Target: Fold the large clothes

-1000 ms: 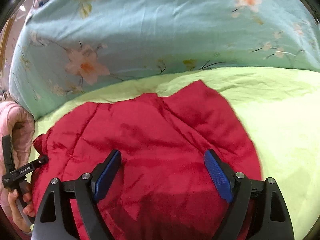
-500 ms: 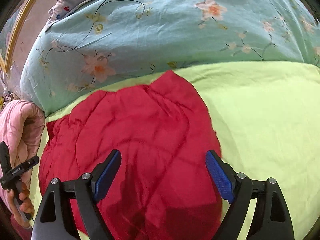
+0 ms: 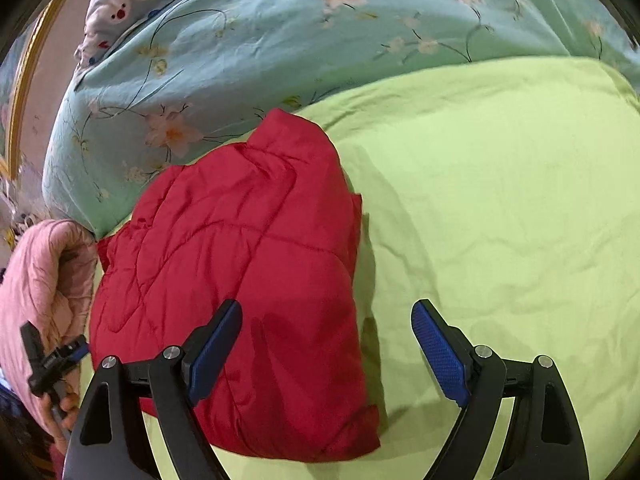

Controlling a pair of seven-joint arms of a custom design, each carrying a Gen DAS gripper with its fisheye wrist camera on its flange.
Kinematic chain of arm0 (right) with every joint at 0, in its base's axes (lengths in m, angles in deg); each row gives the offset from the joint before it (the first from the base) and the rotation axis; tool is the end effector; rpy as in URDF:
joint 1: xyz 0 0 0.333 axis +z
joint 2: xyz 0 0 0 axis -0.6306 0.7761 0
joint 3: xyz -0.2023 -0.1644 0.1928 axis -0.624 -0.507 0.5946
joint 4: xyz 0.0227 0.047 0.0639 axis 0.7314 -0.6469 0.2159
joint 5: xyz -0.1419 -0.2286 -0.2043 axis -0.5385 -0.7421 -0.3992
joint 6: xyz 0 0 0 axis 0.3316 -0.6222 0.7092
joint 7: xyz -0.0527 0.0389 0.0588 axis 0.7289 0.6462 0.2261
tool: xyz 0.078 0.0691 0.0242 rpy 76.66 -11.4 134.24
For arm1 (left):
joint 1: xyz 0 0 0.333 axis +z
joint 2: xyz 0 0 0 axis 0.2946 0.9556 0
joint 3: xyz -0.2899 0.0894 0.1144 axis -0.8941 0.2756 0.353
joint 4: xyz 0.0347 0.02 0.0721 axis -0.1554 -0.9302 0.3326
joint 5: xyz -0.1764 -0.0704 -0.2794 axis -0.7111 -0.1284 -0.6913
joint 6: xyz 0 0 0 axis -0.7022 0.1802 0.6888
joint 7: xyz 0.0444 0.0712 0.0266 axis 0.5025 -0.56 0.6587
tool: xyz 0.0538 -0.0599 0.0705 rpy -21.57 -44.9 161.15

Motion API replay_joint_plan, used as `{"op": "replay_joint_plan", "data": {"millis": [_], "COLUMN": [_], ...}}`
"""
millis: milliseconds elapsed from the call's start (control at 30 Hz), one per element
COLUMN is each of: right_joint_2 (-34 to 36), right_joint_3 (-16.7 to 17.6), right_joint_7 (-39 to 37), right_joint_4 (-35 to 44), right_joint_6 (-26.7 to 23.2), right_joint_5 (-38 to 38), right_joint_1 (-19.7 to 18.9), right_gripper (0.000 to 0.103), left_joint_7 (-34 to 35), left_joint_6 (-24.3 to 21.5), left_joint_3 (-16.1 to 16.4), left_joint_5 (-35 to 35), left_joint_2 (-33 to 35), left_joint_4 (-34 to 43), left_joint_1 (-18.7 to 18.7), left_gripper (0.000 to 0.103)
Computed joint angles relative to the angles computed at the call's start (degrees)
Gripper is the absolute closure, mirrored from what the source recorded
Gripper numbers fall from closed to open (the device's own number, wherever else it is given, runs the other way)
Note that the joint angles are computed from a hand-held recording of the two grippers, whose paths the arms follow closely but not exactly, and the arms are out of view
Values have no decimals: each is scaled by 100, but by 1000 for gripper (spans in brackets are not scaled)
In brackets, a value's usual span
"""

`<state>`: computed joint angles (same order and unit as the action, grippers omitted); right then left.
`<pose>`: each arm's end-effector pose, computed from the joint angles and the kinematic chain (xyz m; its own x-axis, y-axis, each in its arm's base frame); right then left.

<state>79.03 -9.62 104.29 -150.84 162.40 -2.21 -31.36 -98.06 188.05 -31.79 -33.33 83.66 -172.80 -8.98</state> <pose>0.6619 0.1388 0.4823 0.2122 -0.8824 -0.4200 -0.8526 0.0428 -0.5207 0.4904 -0.3683 0.4916 0.3898 -0.8367 0.3847 -0.6340 -0.5468 -0.5469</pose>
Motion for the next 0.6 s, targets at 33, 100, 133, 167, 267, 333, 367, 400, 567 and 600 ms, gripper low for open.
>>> {"op": "replay_joint_plan", "data": {"millis": [33, 100, 133, 167, 267, 333, 367, 400, 567, 600], "right_joint_2": [-16, -5, 6, 21, 73, 128, 172, 214, 370, 407], "right_joint_3": [49, 101, 119, 132, 133, 139, 146, 154, 210, 255], "right_joint_7": [-63, -119, -130, -146, -176, -182, -176, -168, -144, -195], "right_joint_4": [-39, -40, -33, -20, 22, 69, 109, 146, 229, 238], "right_joint_6": [-29, -98, -138, -170, -239, -313, -373, -430, -700, -736], "right_joint_5": [124, 326, 421, 499, 614, 678, 712, 741, 1011, 1142], "right_joint_1": [-70, -154, -186, -208, -222, -237, -250, -260, -358, -409], "right_gripper": [15, 15, 15, 15, 15, 14, 13, 12, 8, 8], "left_joint_7": [-121, -290, -348, -357, -240, -268, -291, -364, -496, -522], "left_joint_6": [219, 535, 706, 807, 1147, 1380, 1520, 1644, 2168, 2302], "left_joint_3": [25, 56, 68, 72, 57, 111, 141, 198, 388, 430], "left_joint_5": [40, 89, 107, 94, -117, -161, -179, -134, -50, -40], "left_joint_2": [-36, -74, -74, -64, 33, 82, 108, 121, 227, 243], "left_joint_4": [-121, -281, -346, -374, -421, -459, -483, -514, -587, -627], "left_joint_1": [36, 93, 124, 147, 235, 237, 240, 216, 179, 178], "left_gripper": [25, 25, 25, 25, 25, 23, 21, 21, 18, 18]}}
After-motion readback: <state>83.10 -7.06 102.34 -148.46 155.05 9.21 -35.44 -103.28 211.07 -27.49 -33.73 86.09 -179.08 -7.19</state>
